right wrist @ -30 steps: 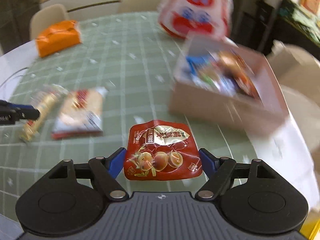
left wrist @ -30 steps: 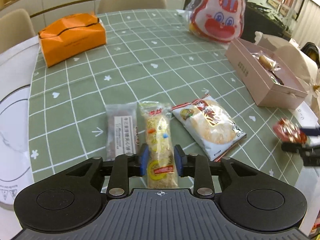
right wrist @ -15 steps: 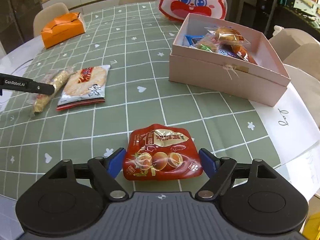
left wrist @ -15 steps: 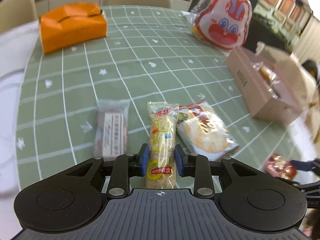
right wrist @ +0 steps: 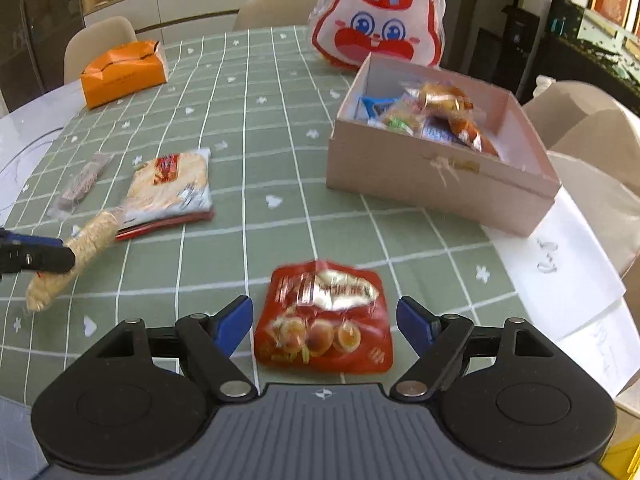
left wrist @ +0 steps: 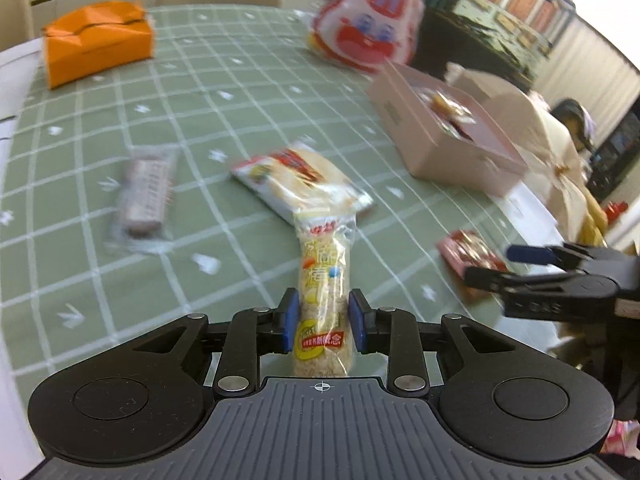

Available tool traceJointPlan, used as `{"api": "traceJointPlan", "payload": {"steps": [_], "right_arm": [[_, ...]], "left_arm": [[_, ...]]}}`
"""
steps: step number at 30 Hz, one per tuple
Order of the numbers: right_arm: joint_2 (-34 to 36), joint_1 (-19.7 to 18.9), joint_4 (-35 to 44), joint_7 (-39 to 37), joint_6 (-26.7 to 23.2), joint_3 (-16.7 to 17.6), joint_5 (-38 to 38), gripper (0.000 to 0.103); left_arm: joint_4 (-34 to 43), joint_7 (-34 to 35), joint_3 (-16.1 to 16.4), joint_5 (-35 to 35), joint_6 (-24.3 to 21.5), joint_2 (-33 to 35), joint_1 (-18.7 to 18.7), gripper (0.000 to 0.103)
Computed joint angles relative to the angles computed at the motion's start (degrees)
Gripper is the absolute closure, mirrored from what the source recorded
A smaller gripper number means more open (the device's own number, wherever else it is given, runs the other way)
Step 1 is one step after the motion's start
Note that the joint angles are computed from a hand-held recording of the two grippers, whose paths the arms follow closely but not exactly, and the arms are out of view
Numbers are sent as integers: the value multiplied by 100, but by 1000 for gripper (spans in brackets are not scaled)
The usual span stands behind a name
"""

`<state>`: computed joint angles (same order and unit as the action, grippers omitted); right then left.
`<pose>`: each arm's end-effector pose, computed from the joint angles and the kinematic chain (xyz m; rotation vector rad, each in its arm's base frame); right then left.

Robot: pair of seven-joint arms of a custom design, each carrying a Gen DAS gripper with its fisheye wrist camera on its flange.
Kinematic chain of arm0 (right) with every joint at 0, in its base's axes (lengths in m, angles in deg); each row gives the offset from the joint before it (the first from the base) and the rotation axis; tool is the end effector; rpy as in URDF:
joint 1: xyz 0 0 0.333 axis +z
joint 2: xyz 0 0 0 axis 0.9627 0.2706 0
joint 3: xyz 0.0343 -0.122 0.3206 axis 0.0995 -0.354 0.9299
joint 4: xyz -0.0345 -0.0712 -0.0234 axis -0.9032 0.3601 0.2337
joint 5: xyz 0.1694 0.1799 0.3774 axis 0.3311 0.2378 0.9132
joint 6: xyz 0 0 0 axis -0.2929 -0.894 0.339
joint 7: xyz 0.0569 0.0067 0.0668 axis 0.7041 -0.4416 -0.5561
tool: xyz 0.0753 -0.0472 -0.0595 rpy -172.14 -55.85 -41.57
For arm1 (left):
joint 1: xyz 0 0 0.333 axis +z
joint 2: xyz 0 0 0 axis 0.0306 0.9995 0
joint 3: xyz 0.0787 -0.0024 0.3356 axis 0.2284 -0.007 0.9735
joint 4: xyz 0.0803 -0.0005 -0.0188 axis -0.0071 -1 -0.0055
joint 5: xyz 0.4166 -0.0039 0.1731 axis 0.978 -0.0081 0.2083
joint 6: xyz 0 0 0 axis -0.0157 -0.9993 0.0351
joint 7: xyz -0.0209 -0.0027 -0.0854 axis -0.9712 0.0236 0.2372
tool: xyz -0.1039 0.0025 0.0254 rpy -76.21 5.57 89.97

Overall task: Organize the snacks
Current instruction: 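Lift the wafer stick with the left tool while right tool regrasps the quail-egg pouch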

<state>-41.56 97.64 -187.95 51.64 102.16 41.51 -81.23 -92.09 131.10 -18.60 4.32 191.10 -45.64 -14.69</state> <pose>0.4412 0.1997 0.4289 -2.1588 1.3084 -0.4776 0.3627 -0.2434 0.4514 -2.0803 1.7727 -0.9480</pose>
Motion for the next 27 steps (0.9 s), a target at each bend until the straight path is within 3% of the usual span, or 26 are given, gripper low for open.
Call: {"api": "traceJointPlan", "payload": {"steps": [7, 11, 12, 14, 17, 18, 20, 24, 27], "right_arm": [[-151, -330, -170, 221, -70, 205, -350, 23], [-311, -1352, -338, 1017, 86, 1016, -1454, 23], [-344, -1477, -364, 1189, 96, 1081, -1612, 23], [-359, -1245, -394, 1217, 90, 760, -1528, 23], [-366, -119, -328, 677, -140, -383, -470, 23], [-353, 134, -272, 499, -215, -616, -109, 23], [-250, 523, -99, 226, -317, -939, 591, 23], [140, 555, 317, 174, -454, -779, 1223, 23], [475, 32, 582, 634, -547, -161, 796, 23]], "left_arm": [[397, -7, -212, 203, -284, 439, -3, 71], [530, 33, -70, 105, -387, 592, -159, 70], [522, 81, -14, 52, -357, 605, -214, 70], [490, 169, 103, -106, -289, 620, -329, 70], [403, 330, 380, -549, -163, 622, -594, 68], [405, 474, 549, -787, -176, 661, -766, 68], [349, 526, 546, -990, -65, 653, -790, 68], [462, 286, 126, -714, -237, 673, -432, 69], [616, 109, -140, -292, -497, 711, -211, 69]]}}
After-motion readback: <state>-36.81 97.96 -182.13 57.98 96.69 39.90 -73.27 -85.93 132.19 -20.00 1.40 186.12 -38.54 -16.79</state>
